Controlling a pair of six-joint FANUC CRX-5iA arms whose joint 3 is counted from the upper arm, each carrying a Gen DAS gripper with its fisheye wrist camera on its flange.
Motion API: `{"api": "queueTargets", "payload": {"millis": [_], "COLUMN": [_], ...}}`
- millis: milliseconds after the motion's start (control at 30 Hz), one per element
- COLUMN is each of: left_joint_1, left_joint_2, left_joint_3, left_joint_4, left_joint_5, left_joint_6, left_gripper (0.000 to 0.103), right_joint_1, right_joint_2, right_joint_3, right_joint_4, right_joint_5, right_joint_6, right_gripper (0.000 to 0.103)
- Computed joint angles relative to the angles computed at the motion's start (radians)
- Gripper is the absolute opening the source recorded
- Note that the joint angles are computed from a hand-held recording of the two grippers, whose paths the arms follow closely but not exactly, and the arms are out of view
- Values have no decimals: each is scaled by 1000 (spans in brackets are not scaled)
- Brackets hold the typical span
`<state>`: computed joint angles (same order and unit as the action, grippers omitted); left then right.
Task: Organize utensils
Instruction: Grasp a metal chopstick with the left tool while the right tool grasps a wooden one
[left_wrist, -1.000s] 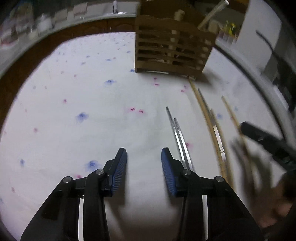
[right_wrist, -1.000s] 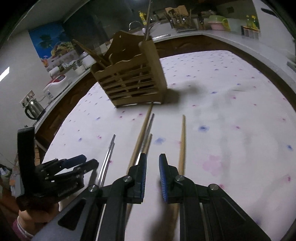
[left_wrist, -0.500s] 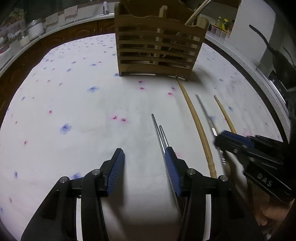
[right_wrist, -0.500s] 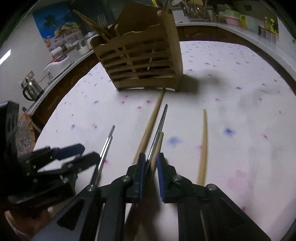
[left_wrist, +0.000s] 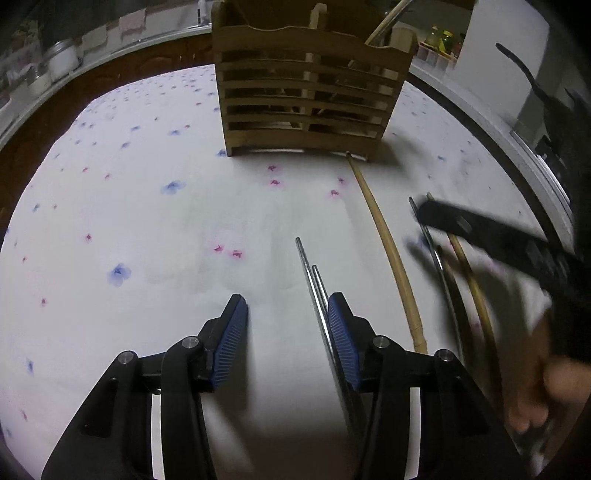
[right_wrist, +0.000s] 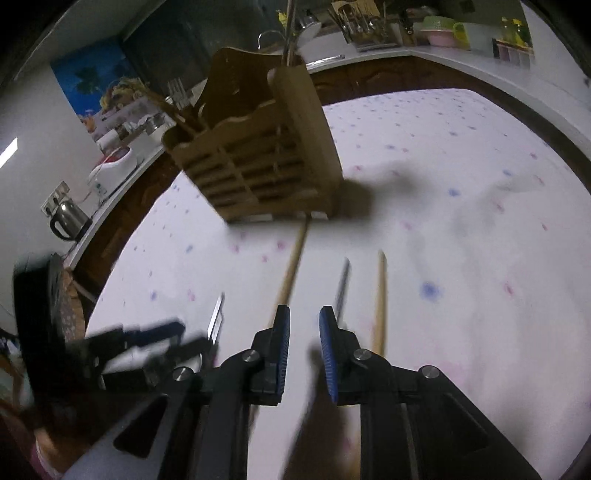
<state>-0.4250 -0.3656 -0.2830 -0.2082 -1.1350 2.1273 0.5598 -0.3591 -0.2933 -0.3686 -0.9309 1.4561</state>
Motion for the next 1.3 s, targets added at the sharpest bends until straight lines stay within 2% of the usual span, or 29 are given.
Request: {"api": "queueTargets", "payload": {"millis": [33,67,133,267,333,467,600,733,833,933,1000,1067,1133,1300], "left_joint_1": [3,1,-49,-9,31,69,36,-22,-20,-5,10,30,72,109], "left_joint_2": [-7,-8,-1,-31,-56,-71,-23,29,27,16,11,-4,-41,-146], "left_joint_3": [-5,-4,19,-6,-30,-51,-11,40,34,23,13,-3,-42,-87], "left_joint_4": [0,-7,-81,-34,14,59,12,-60,-60,-60,-43,-17,45,92], "left_joint_5": [-3,-16,-62,-61,-48,-29,-41,-71,-54,-37,-20,-3,28,48], "left_joint_6": [-6,-14,-11,-50,-69,-66,-27,5,-7,-10,-12,-18,-48,-48], "left_gripper": [46,40,38,37,37,37,37,36,30,14,9,6,4,4], "right_joint_1": [-7,-7,17,88,120,99,72,66,88,134,172,203,173,81], "right_joint_2": [30,50,93,157,139,75,13,26,61,84,89,81,81,7], "right_joint_3": [25,40,68,91,63,23,-12,-4,9,11,-2,-25,-8,8], "right_joint_4": [-21,-26,0,100,157,107,55,48,79,151,222,290,234,52], "right_joint_5": [-10,-15,-13,-20,-5,-40,-71,-52,-14,15,32,44,28,0], "right_joint_6": [16,22,18,-4,-27,11,23,15,-11,-33,-64,-94,-68,15], "right_gripper": [19,19,19,19,13,9,9,13,15,16,15,10,8,6]}}
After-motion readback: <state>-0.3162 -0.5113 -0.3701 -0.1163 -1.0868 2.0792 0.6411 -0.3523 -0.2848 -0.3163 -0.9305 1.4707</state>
